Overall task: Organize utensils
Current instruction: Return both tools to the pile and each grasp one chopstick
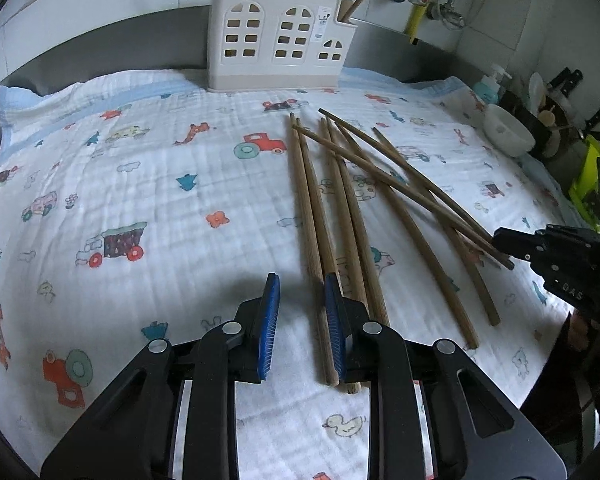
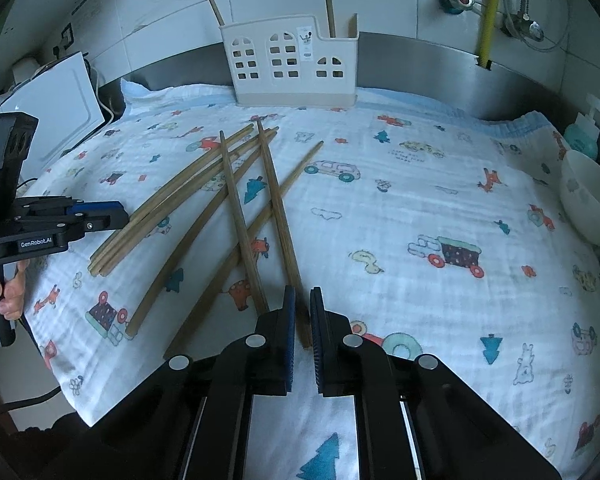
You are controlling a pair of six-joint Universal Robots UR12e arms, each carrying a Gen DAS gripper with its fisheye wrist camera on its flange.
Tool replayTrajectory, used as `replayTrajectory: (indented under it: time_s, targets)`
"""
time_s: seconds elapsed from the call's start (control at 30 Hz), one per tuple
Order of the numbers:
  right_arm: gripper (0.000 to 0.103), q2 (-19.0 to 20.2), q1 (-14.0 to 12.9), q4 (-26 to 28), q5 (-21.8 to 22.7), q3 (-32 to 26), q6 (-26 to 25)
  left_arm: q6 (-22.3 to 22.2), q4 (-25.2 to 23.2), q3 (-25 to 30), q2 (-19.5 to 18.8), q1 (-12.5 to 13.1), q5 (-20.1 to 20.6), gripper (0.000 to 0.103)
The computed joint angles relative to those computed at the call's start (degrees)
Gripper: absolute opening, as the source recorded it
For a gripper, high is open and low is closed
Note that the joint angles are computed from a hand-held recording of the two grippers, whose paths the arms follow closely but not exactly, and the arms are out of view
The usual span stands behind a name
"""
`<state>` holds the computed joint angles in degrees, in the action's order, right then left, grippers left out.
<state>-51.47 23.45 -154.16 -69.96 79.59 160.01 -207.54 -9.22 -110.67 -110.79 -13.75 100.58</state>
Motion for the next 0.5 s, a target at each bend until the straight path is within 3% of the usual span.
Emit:
replayTrajectory:
  time_s: [0.17,0.23,0.27,0.5]
  targets:
    - [0.008,0.2,0.0,0.0,0.1,0.0,0.3,-1.4,-3.4,1.8,-0.7,-1.6,5.1,0.023]
    - [0.008,0.2,0.1,-0.2,-0.5,0.0,0.3,-1.8,-5.3,2.6,-1.2,-2.1,8.2,0.012]
    - [0.008,0.3,0.2,-0.3,-0.6,0.0,0.3,-1.6,-5.8,2.9,-1.4,-2.4,9.6,0.012]
    - [0.009,0.3,0.2,-1.0,-0.4,0.2,0.9,-4.2,-2.0,1.2,-0.9,-1.7,7.4,0.011]
